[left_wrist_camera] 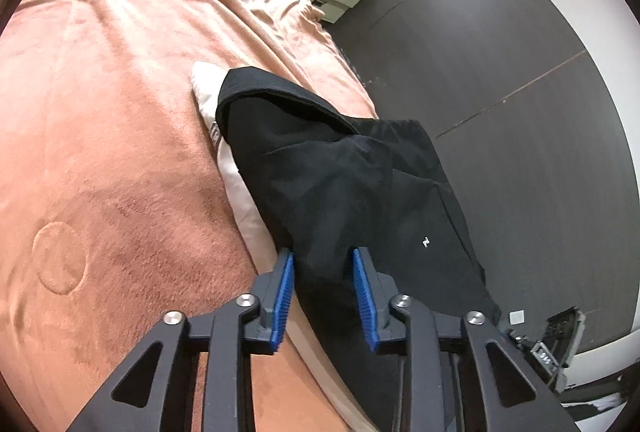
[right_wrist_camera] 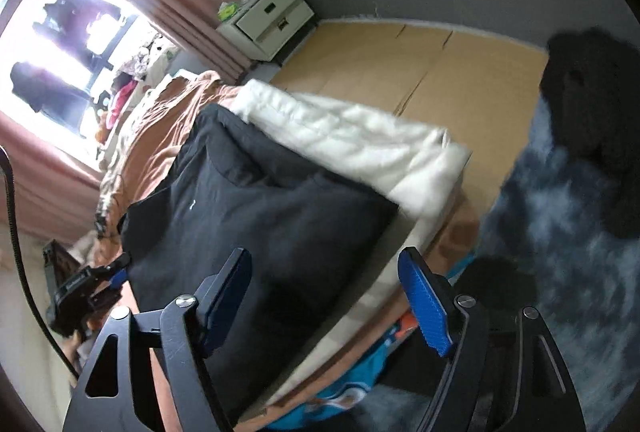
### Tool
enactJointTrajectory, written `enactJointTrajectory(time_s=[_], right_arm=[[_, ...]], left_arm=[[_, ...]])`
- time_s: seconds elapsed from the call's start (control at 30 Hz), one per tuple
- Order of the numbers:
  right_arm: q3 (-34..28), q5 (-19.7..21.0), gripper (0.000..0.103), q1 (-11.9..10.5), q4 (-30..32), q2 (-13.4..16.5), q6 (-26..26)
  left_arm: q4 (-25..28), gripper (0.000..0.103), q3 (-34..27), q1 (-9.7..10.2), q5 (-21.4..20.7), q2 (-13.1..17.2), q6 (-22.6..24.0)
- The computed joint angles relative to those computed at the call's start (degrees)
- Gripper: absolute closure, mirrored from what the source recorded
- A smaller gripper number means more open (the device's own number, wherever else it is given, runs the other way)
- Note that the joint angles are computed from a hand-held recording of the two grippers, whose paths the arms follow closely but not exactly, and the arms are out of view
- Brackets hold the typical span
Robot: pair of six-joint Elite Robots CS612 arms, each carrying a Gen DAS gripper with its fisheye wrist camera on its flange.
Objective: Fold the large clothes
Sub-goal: 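Lower the black garment with both tools onto the white-cloth clothes stack, then open both tools and release the black garment onto the stack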
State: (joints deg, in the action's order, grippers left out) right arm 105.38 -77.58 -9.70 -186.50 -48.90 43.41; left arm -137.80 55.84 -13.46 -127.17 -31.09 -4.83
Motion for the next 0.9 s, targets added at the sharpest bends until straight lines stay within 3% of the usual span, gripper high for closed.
enactJointTrajectory(time_s=[0.07,0.17,0.4,0.43,0.5,0.57,0.6,0.67,0.73,0.83,0.9], right_arm=[[-0.6,0.6,0.072,0.2,-2.3,1.1,0.2],[-1.1,-2.7,0.090,1.0,-4.4,1.4,0.3],[-3.0,-5.6,0.092,1.3,-3.4,2.1,0.9],[-3.3,-5.6,0.091,1.3,-2.9,2.3,1.0],[-3.4,-4.8,0.075,0.9,-1.8,2.6,2.4],[-2.0,-3.8,0.032,0.8,-4.6,2.5,4.7],[-1.3,-3.2,0.028,0.7,-7.0,2.7,5.4],[-0.5,-1.1,0.026,0.5,-11.0,3.1,5.6],[-0.5,2.0,0.026,0.4,-12.7,3.7,6.1],[-1.3,5.6,0.026,0.4,-13.1,5.0,7.5],[-1.9,5.0,0.026,0.7,-11.3,5.3,8.4]], left_arm=[[0.3,0.075,-0.7,-0.21,0.1,0.4,-0.3],[-0.4,0.076,-1.0,-0.55,1.0,0.6,-0.2],[-1.2,0.076,-3.0,-0.89,2.0,2.0,-1.5],[-1.4,0.075,-3.1,-0.94,2.3,2.0,-1.3],[-1.1,0.075,-2.8,-0.80,2.1,1.7,-1.0],[-0.6,0.072,-2.4,-0.51,1.8,1.3,-1.5],[-1.2,0.071,-1.6,-0.24,1.6,0.9,-2.0],[-2.7,0.057,-0.8,0.17,1.0,0.6,-2.7],[-3.5,0.051,-0.1,0.38,0.9,0.3,-2.8],[-2.7,0.051,0.3,0.60,0.2,0.4,-2.7],[-2.0,0.051,0.7,0.76,-1.0,0.4,-2.8]])
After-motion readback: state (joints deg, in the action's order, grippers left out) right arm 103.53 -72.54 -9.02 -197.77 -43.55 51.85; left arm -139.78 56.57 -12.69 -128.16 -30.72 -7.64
